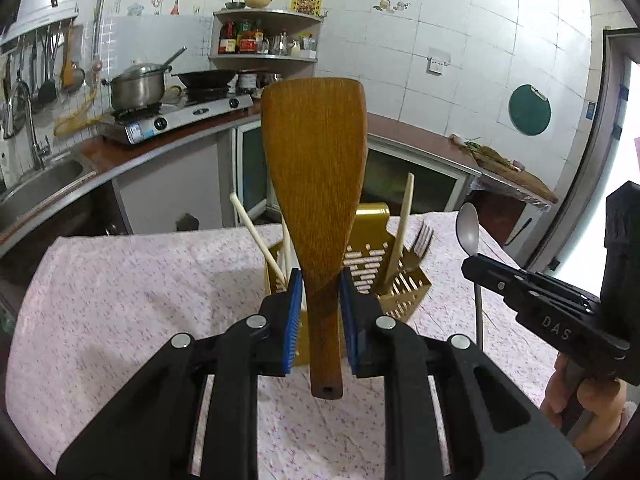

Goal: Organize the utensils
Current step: 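Lower the wooden spatula into the holder with the left tool while the right tool lowers the spoon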

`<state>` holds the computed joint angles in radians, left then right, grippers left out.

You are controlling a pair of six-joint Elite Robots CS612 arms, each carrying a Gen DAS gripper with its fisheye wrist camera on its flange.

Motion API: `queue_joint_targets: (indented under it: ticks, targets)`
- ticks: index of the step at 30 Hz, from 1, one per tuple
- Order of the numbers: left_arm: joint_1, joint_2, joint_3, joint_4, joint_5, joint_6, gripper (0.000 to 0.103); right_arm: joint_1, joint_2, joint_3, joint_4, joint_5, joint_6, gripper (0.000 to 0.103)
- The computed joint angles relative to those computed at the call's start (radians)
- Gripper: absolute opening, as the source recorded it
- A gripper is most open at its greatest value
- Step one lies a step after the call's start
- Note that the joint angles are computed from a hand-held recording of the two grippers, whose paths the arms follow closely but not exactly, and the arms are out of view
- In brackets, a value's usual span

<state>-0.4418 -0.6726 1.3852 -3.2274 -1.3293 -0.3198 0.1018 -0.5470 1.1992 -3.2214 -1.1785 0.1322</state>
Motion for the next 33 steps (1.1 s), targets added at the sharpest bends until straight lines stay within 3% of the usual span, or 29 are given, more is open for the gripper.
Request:
queue_joint_targets:
  ticks: [8, 17, 26, 33]
  targets:
    - [-0.001, 0.037, -0.09, 0.003, 0.086, 0.035, 0.018, 0.019, 0.055, -0.11, -0.057, -0.041, 0.013, 0.009]
    - [0.009, 0.079, -0.179, -0.037, 0.111, 0.065, 0.018, 0.031, 0.121, -0.24, -0.11, -0.082, 0.033, 0.009]
    - [0.024, 0.129, -0.25, -0.068, 0.085, 0.065, 0.018, 0.04, 0.184, -0.33, -0.158, -0.087, 0.02, 0.009]
    - [0.026, 0.166, -0.26, -0.103, 0.076, 0.078, 0.018, 0.044, 0.214, -0.337, -0.202, -0.089, 0.008, 0.009]
